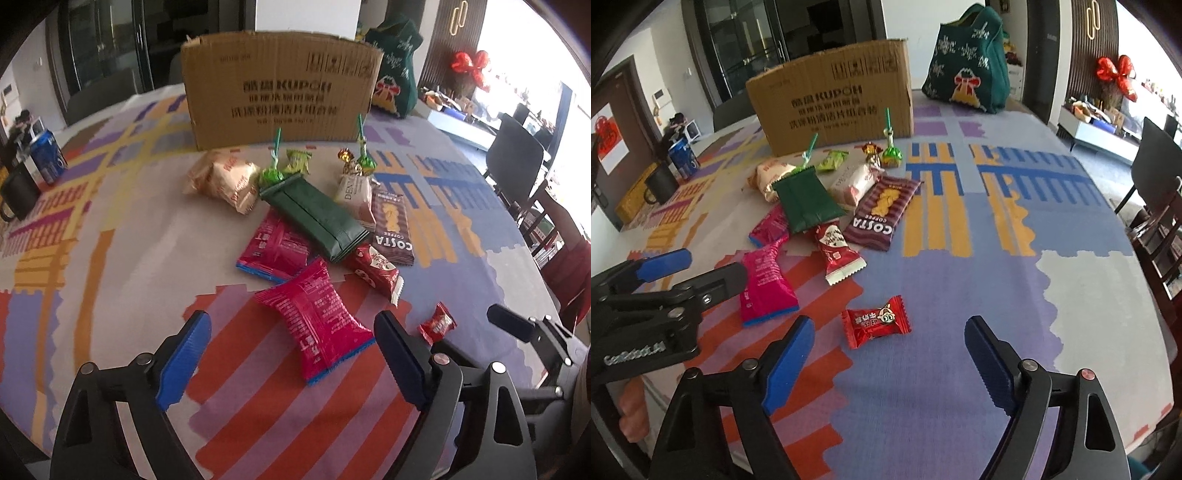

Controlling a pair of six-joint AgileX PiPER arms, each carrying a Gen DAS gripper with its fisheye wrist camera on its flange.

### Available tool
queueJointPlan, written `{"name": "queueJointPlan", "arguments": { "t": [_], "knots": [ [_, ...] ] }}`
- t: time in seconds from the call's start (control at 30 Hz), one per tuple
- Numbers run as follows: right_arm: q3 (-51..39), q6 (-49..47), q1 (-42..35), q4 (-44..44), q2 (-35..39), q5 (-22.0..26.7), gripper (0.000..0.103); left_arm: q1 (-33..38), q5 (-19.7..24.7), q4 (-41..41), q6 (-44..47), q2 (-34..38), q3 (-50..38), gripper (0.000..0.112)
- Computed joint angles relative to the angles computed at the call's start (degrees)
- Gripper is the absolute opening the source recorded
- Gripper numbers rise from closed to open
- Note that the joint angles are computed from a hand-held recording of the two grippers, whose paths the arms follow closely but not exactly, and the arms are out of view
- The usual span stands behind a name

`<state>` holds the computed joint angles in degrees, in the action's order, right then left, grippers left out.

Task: Organize snacks
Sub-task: 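Grasp the pink snack packet with the left tool while the right tool grasps the small red candy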

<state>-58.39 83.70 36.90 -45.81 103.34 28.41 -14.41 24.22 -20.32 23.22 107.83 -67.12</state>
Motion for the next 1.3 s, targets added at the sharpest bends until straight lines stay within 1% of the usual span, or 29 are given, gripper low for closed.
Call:
{"name": "queueJointPlan", "arguments": {
  "t": [0.13,0.33,0.47,0.53,0.63,0.7,0.73,0.77,0.8,0.87,0.97,1.1,1.3],
  "knots": [
    [-0.8,-4.1,-1.3,3.5,1.4,-1.7,0.078,-0.9,1.9,2.3,-3.4,2.8,-3.1,0.087],
    [-1.3,-8.8,-3.0,7.8,2.4,-3.0,0.073,-1.6,4.0,4.9,-7.4,5.8,-6.1,0.079],
    [-1.7,-11.5,-3.8,10.7,3.0,-3.4,0.069,-1.5,5.1,5.1,-7.8,6.8,-7.2,0.073],
    [-2.2,-12.0,-3.8,11.0,3.3,-3.1,0.068,-1.2,5.6,4.2,-7.0,7.1,-7.7,0.071],
    [-2.7,-12.6,-3.6,11.2,3.7,-2.8,0.065,-0.9,6.4,2.2,-5.1,7.6,-8.1,0.063],
    [-2.9,-12.7,-3.5,11.1,3.8,-2.5,0.061,-0.6,7.6,1.0,-3.7,8.0,-8.6,0.049],
    [-3.2,-12.8,-3.4,10.9,4.0,-2.2,0.056,-0.5,8.3,1.1,-3.7,8.3,-8.9,0.047],
    [-3.4,-12.8,-3.2,10.7,4.1,-1.8,0.051,-0.7,7.5,1.5,-3.8,8.0,-8.4,0.044],
    [-3.6,-12.8,-3.2,10.5,4.2,-1.6,0.048,-0.8,7.7,1.6,-3.9,8.0,-8.4,0.043],
    [-3.7,-13.3,-3.1,10.6,4.3,-1.6,0.039,-0.2,8.1,-0.3,-2.1,7.9,-8.2,0.04],
    [-3.7,-13.8,-3.2,11.0,4.2,-2.0,0.032,0.3,8.6,-1.6,-0.7,7.7,-8.0,0.037],
    [-3.6,-13.2,-2.8,9.9,3.6,-2.4,0.032,0.5,8.6,-2.3,0.4,6.8,-7.0,0.036],
    [-3.9,-12.1,-2.4,7.9,2.0,-2.5,0.032,0.5,7.0,-2.4,1.5,3.8,-5.4,0.036]
  ]
}}
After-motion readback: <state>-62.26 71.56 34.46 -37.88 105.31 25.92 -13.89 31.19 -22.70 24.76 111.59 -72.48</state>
